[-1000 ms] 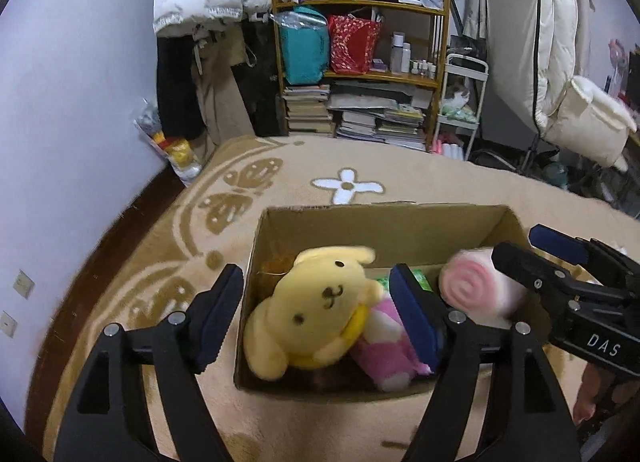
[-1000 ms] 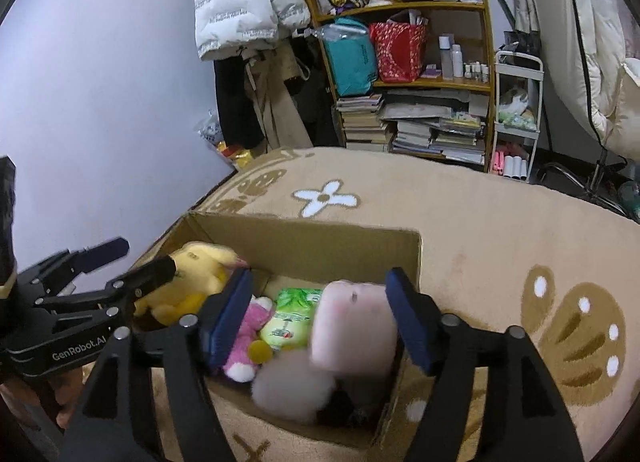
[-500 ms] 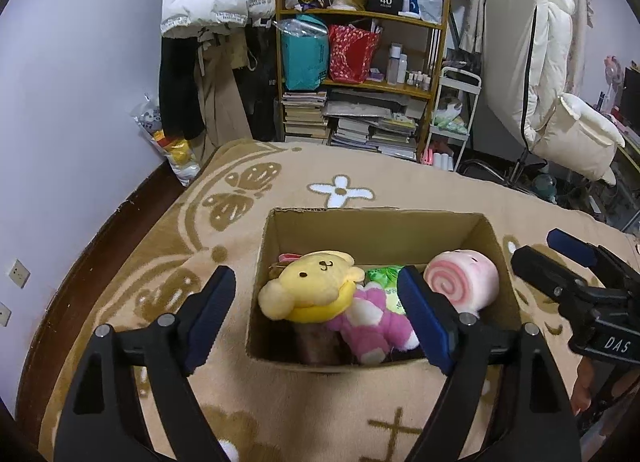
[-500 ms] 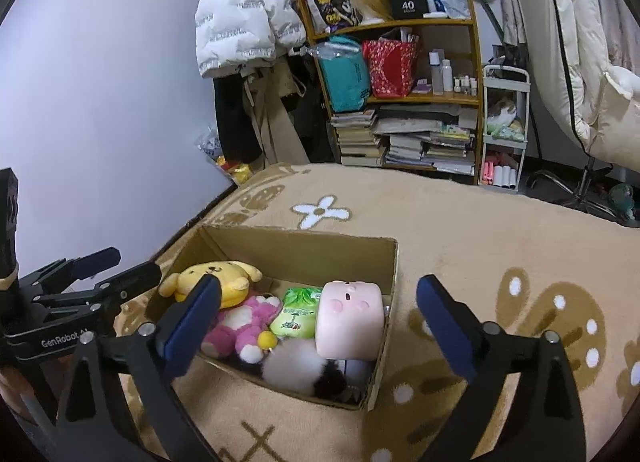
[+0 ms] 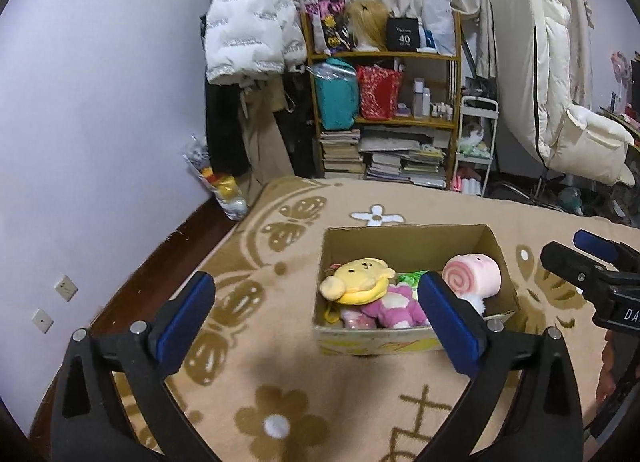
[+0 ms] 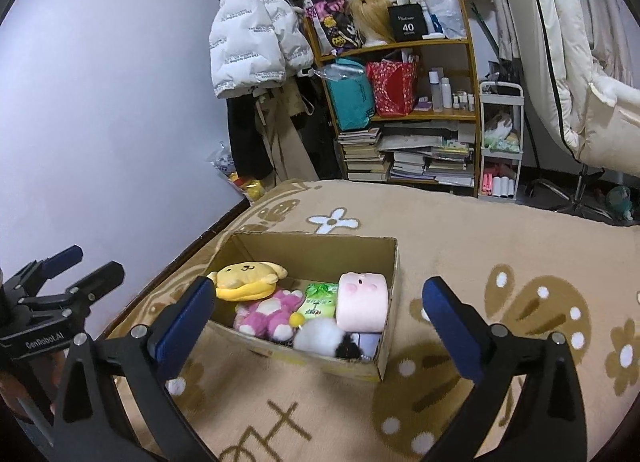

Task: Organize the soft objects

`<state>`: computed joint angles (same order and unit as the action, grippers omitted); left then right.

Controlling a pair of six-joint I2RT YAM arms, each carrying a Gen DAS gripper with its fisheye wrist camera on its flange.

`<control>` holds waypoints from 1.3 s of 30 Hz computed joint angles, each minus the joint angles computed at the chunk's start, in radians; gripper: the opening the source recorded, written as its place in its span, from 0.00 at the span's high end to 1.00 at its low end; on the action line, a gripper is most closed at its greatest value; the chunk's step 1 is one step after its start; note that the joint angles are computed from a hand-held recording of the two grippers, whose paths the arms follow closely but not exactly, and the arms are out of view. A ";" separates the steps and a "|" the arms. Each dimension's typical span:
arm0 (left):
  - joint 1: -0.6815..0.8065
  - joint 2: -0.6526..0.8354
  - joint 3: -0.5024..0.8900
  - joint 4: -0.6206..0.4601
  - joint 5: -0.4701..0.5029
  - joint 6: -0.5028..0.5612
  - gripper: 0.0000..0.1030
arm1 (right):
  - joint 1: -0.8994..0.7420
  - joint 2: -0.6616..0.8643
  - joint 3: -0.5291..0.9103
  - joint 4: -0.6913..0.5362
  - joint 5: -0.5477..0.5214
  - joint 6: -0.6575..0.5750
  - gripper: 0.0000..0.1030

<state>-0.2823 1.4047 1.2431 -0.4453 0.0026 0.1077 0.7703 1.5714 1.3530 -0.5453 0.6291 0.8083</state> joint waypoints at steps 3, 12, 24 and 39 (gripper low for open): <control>0.029 -0.062 -0.026 -0.026 0.022 -0.015 0.02 | 0.041 -0.023 0.001 -0.031 0.040 0.017 0.00; 0.119 -0.252 -0.129 -0.079 0.083 -0.017 0.02 | 0.164 -0.065 -0.004 -0.135 0.149 0.099 0.00; 0.184 -0.374 -0.262 -0.102 0.101 0.019 0.02 | 0.270 -0.132 -0.133 -0.119 0.243 0.219 0.00; 0.186 -0.377 -0.400 0.089 0.063 -0.001 0.02 | 0.311 -0.109 -0.207 -0.144 0.295 0.292 0.00</control>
